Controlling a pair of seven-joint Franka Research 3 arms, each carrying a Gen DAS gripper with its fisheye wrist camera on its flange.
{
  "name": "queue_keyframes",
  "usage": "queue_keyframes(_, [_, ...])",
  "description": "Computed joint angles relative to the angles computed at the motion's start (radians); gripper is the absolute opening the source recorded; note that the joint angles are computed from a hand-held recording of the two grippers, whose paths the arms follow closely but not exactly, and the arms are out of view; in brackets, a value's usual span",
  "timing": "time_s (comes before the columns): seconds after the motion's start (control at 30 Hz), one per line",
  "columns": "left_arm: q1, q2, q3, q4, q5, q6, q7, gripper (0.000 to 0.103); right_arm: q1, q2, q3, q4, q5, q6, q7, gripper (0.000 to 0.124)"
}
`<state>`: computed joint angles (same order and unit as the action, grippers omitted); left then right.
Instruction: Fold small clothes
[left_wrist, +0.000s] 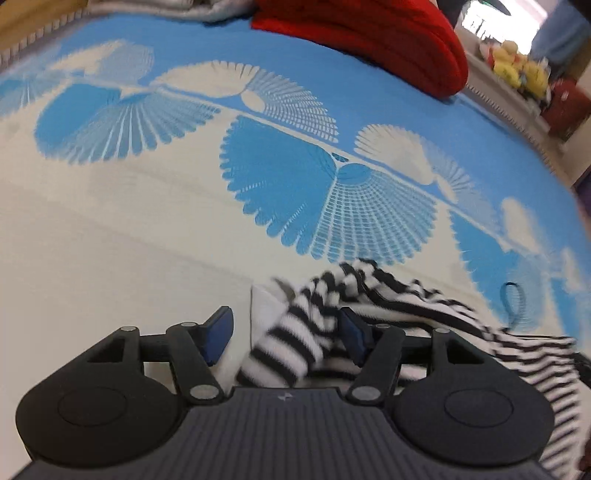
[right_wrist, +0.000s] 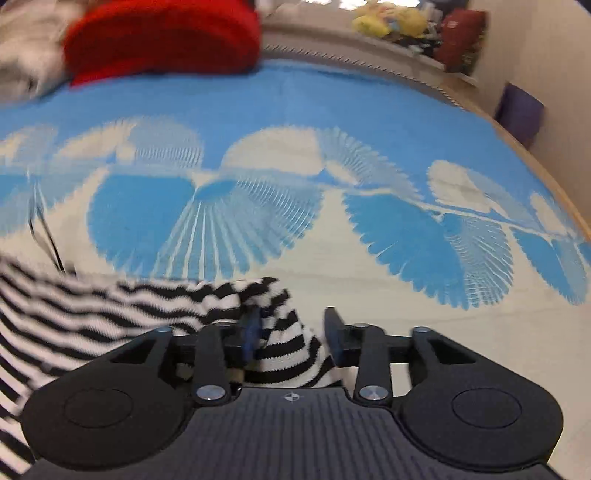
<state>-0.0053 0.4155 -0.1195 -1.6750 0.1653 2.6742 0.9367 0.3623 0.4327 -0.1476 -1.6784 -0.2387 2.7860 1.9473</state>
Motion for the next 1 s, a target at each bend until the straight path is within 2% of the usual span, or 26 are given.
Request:
queue_keyframes(0.1, [0.075, -0.093, -0.062, -0.123, -0.125, 0.056, 0.093, 0.068, -0.064, -0.091, 0.045, -0.085, 0.112, 0.029, -0.011, 0.045])
queue_keyframes(0.17, [0.097, -0.171, -0.076, -0.214, -0.195, 0.087, 0.134, 0.067, -0.114, -0.159, 0.085, -0.147, 0.204, 0.016, -0.055, 0.045])
queue_keyframes(0.27, [0.068, -0.3, -0.033, -0.345, -0.174, 0.116, 0.083, 0.062, -0.145, -0.297, 0.096, -0.282, 0.267, 0.005, -0.048, 0.045])
queue_keyframes(0.4, [0.047, -0.447, -0.02, -0.496, -0.324, 0.135, 0.241, 0.061, -0.185, -0.458, 0.133, -0.454, 0.392, -0.003, -0.148, 0.045])
queue_keyframes(0.47, [0.018, -0.496, 0.0, -0.569, -0.373, 0.14, 0.284, 0.061, -0.195, -0.501, 0.139, -0.509, 0.455, -0.044, -0.19, 0.045])
queue_keyframes(0.5, [0.004, -0.51, 0.012, -0.586, -0.401, 0.098, 0.292, 0.061, -0.204, -0.509, 0.143, -0.511, 0.45, -0.099, -0.17, 0.045])
queue_keyframes(0.53, [-0.004, -0.507, 0.024, -0.575, -0.421, 0.027, 0.28, 0.059, -0.213, -0.517, 0.149, -0.522, 0.43, -0.109, -0.137, 0.045])
queue_keyframes(0.57, [-0.015, -0.507, 0.032, -0.577, -0.463, 0.012, 0.304, 0.059, -0.221, -0.523, 0.155, -0.533, 0.403, -0.106, -0.112, 0.045])
queue_keyframes(0.67, [-0.024, -0.505, 0.033, -0.576, -0.437, -0.017, 0.322, 0.059, -0.229, -0.526, 0.164, -0.54, 0.358, -0.148, -0.102, 0.045])
queue_keyframes(0.77, [-0.021, -0.487, 0.027, -0.557, -0.394, -0.058, 0.264, 0.061, -0.221, -0.514, 0.158, -0.526, 0.417, -0.206, -0.165, 0.045])
queue_keyframes(1.0, [-0.011, -0.453, 0.026, -0.53, -0.366, -0.076, 0.22, 0.061, -0.215, -0.478, 0.159, -0.495, 0.438, -0.279, -0.219, 0.045])
